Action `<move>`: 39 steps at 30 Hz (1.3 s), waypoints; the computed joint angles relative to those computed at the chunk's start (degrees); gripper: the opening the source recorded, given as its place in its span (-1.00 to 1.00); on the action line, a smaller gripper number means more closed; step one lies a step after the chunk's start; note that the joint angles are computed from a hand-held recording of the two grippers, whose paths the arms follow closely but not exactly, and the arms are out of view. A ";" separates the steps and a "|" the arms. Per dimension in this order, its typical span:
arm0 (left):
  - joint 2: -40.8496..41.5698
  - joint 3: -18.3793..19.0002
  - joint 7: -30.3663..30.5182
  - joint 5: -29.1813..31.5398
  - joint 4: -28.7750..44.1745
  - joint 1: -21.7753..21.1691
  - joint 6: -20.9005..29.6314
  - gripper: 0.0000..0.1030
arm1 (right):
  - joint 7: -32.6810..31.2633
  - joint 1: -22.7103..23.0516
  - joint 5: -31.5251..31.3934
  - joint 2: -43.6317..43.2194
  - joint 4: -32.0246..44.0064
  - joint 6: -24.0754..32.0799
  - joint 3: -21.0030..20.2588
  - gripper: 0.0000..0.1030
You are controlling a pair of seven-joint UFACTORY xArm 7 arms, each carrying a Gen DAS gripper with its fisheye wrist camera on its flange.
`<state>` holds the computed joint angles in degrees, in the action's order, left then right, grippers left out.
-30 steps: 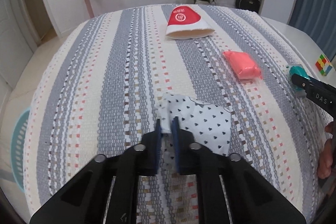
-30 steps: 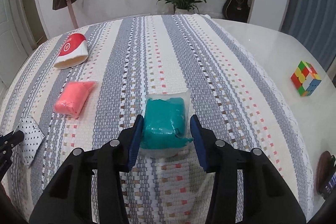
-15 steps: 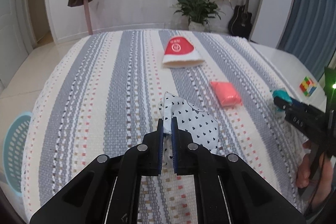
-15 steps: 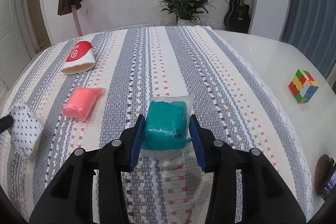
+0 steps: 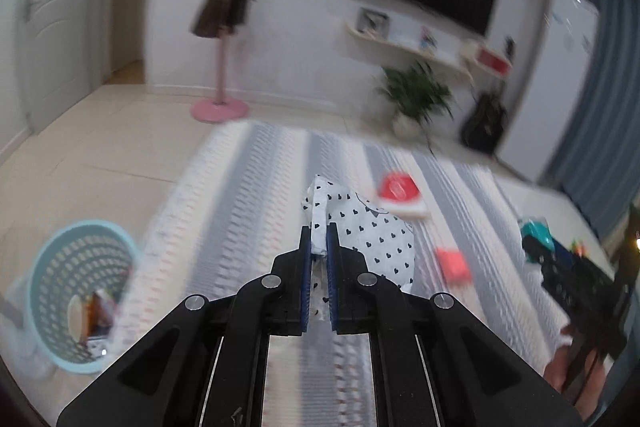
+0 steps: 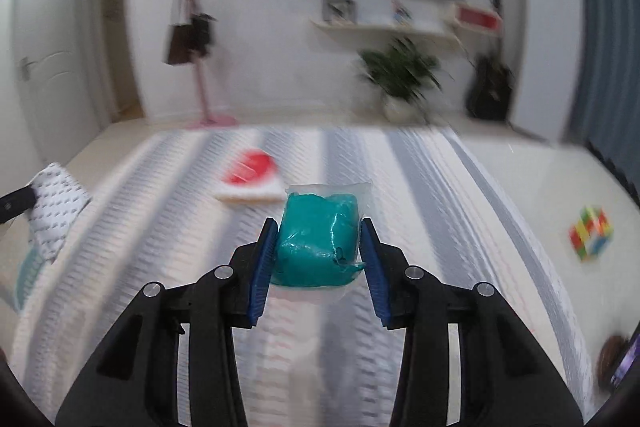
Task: Collect trash
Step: 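Carry the wrapper and teal bag over the blue basket, then open both tools to drop the wrapper and teal bag into the basket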
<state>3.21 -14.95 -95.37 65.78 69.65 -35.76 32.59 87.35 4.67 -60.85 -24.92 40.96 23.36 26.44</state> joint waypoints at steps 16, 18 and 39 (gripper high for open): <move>-32.78 2.22 -0.38 -9.55 -27.08 14.26 2.23 -0.90 | -2.97 14.01 -12.70 32.19 35.03 5.85 6.22 -0.25; -34.30 3.50 0.96 -11.10 -29.93 15.82 0.47 -0.90 | -5.53 16.68 -11.97 37.65 39.43 4.93 5.91 -0.25; -32.32 5.21 13.88 -24.27 -47.70 31.72 -21.00 -0.89 | -40.66 37.43 17.53 77.48 82.60 15.08 2.72 -0.20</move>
